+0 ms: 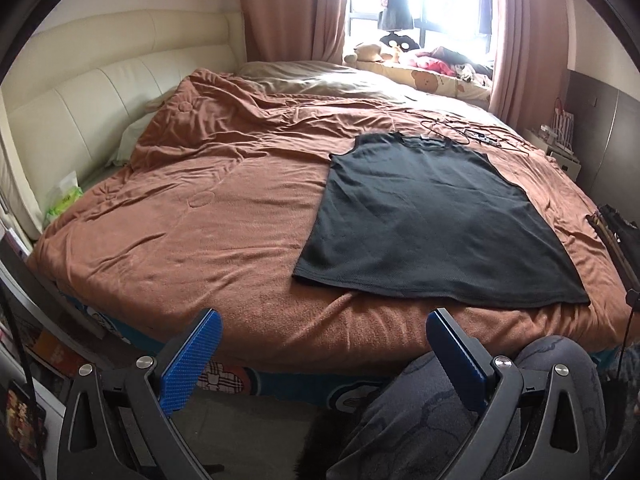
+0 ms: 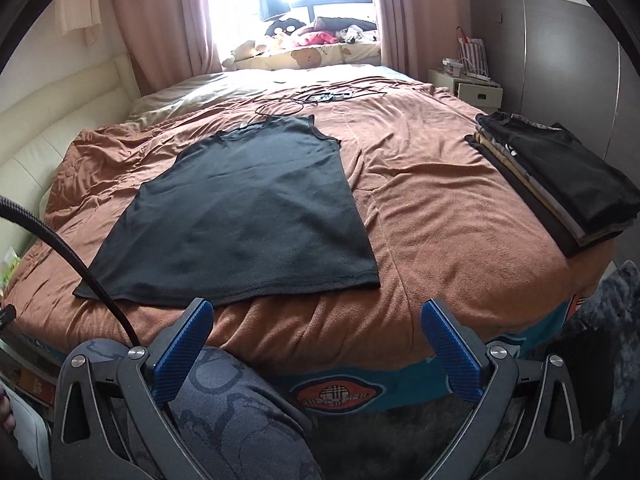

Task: Fold small clothes
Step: 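Move both tools to the black shirt's side edge and close both grippers on it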

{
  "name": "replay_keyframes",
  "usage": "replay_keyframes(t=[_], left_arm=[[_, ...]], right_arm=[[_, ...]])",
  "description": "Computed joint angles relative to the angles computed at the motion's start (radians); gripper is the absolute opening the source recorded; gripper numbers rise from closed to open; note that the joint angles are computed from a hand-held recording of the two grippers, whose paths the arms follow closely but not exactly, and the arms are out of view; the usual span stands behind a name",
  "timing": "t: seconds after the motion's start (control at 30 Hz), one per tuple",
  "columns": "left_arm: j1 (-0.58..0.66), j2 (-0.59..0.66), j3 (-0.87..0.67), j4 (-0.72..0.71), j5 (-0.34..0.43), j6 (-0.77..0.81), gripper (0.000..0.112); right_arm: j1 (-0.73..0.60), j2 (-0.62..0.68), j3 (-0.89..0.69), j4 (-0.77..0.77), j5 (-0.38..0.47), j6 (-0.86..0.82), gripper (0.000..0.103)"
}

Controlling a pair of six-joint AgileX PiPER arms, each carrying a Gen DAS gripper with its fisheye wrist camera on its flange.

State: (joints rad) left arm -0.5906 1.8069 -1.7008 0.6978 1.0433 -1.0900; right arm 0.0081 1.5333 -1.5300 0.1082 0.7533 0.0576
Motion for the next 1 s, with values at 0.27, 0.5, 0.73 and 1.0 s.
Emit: replay_keyframes(t=[0.27,0.5,0.73,1.0], left_arm=[[0.146,0.045,-0.017,-0.127,-0.136,0.104,0.086],[0.265,0.166,-0.12,-0.312,-0.149,0.254,0.056],[0.355,0.305,-0.244,-0.481,-0.14,0.381,0.038],[0.383,0.429,-0.393,-0.532,-0.073,0.431,0.036]], right_arm=[[-0.073,0.127,-0.128,0.085,0.036,-0.074,0.103],[-0.103,0.234,-0.221,0.111,0.051,-0.105,0.086],[-0.147,0.419,-0.431,0.173,0.189,-0.144,0.062],[-0.166,0.629,-0.705,0.213,0.327,-0.123,0.045]])
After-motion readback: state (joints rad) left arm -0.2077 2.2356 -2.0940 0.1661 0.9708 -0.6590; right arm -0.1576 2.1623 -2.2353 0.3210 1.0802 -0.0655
